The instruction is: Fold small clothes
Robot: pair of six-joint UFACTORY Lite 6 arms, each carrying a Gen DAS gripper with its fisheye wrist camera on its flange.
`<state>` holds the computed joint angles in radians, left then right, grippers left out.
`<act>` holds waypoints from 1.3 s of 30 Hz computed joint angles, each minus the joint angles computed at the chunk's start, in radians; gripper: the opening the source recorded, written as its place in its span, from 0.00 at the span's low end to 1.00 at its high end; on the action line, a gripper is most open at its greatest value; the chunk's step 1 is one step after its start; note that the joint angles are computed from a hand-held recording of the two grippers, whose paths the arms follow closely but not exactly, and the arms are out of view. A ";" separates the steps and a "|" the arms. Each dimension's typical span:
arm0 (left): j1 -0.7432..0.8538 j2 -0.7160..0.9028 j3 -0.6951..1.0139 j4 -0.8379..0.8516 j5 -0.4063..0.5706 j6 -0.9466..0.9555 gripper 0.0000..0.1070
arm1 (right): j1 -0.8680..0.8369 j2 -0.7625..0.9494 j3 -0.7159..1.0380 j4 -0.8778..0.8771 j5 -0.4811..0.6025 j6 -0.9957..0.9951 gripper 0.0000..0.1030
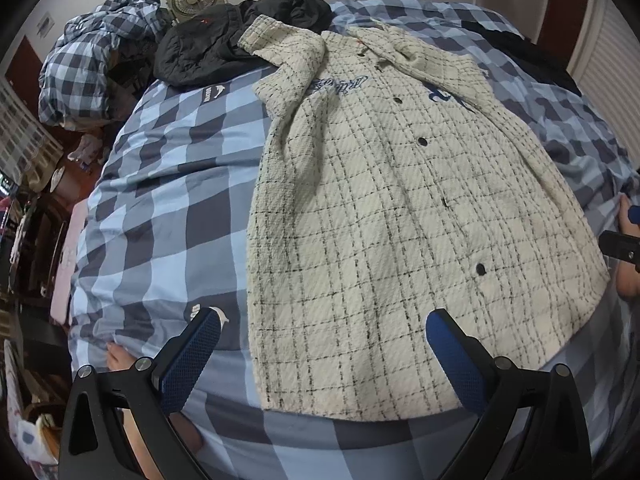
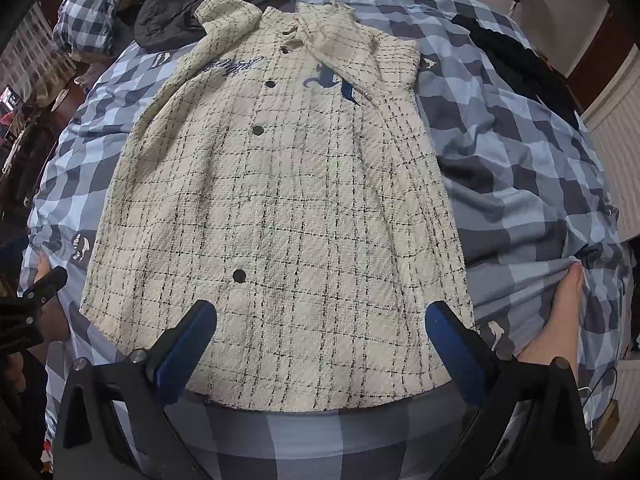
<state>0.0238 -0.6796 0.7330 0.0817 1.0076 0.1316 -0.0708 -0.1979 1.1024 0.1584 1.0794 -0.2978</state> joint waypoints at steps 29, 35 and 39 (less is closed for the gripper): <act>0.394 0.633 -0.081 -0.031 -0.233 0.374 0.96 | -0.364 0.720 0.280 -0.153 0.006 -0.132 0.99; 0.433 0.729 -0.075 -0.059 -0.282 0.482 0.96 | -0.358 0.764 0.241 -0.220 -0.049 -0.150 0.99; 0.430 0.786 -0.082 -0.042 -0.315 0.439 0.95 | -0.364 0.799 0.245 -0.197 -0.062 -0.190 0.82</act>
